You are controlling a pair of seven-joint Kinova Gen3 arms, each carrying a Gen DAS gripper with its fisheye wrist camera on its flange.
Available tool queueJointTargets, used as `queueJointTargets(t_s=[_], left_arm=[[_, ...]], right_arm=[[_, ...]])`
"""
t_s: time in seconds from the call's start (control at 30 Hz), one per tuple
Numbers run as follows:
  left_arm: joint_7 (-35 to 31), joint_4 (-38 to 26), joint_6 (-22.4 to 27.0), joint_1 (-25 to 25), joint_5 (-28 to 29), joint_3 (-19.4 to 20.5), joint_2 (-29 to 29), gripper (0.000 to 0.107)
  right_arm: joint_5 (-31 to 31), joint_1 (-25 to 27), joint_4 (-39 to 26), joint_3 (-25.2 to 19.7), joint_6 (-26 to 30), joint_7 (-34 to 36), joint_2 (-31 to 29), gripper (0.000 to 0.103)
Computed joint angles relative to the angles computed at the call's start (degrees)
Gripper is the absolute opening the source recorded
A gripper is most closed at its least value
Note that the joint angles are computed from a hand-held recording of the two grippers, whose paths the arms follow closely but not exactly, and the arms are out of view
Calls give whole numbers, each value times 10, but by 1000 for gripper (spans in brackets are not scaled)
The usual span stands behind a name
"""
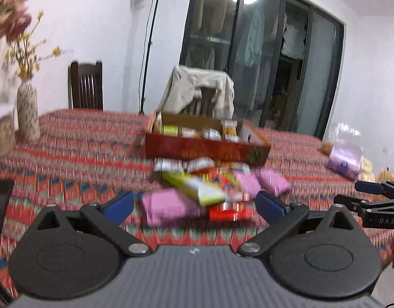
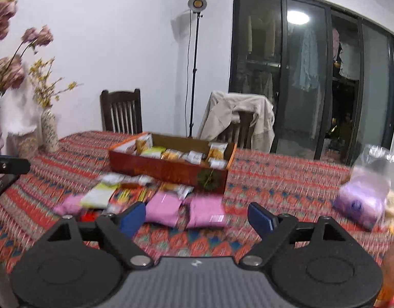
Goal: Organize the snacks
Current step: 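Withdraw both tools from the box toward the snack pile, then grasp a white packet with the left tool while the right grasps another white packet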
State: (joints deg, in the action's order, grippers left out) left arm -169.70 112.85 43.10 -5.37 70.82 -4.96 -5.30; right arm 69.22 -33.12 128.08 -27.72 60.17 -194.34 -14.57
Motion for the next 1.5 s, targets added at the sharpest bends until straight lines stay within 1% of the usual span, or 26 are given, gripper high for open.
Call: queueJointTargets(t_s=[0.1,0.13,0.23,0.27,0.3,0.37,0.43,0.5,0.63,0.7,0.73,0.8,0.83,0.9,1.0,1.07,1.17,1.23,1.27,1.33,1.37,1.4,1.43,1.5], left_arm=[[20,12,0,-3,-30,-1,-1,103],[26,14,1,-4,-39,-2,1,103],[30,23,3,-5,-52,-3,-1,103],[29,25,-1,-4,-53,-2,-1,103],[30,25,-3,-3,-55,-1,-1,103],[30,25,-5,-2,-55,-1,1,103],[33,23,-2,-2,-56,-2,5,103],[43,18,-5,-1,-63,2,7,103],[60,6,-8,0,-71,7,19,103],[68,-3,-10,0,-71,11,27,103],[72,-8,-12,-1,-71,13,31,103],[79,-20,-18,0,-71,19,42,103],[84,-26,-22,0,-72,22,47,103],[94,-40,-32,1,-73,30,60,103],[114,-64,-41,1,-81,42,84,103],[124,-83,-45,-2,-89,51,101,103],[132,-116,-62,-6,-102,66,127,103],[134,-137,-77,-9,-107,77,144,103],[141,-148,-87,-9,-113,83,151,103],[152,-168,-101,-13,-123,94,167,103],[156,-179,-105,-16,-127,100,175,103],[161,-189,-109,-19,-133,105,183,103],[163,-197,-112,-22,-138,111,189,103],[170,-215,-119,-26,-151,121,204,103]], right_arm=[[-9,-6,21,-35,12,-62,21,86],[-15,7,24,-52,10,-76,28,86],[-39,78,30,-126,1,-107,39,86],[-43,95,30,-144,-1,-114,41,86],[-45,101,32,-152,-3,-122,42,86],[-49,92,33,-152,-2,-130,45,86],[-50,70,31,-140,8,-134,53,86],[-49,55,31,-125,6,-131,55,86],[-45,68,25,-122,-10,-119,57,86],[-38,68,22,-110,-19,-114,59,86],[-35,80,21,-108,-30,-108,58,86],[-28,87,19,-96,-46,-98,59,86],[-23,89,18,-87,-57,-92,58,86],[-16,115,11,-83,-85,-73,57,86],[2,128,-1,-47,-133,-42,60,86],[12,167,-16,-48,-172,-16,66,86],[16,216,-56,-32,-242,51,87,86],[13,224,-96,-4,-276,98,117,86],[12,234,-120,1,-290,121,137,86],[1,264,-173,-13,-296,168,182,86],[-3,271,-200,-16,-292,191,206,86],[3,268,-226,-8,-295,214,233,86],[0,268,-253,-10,-289,238,258,86],[3,281,-306,-36,-260,284,309,85]])
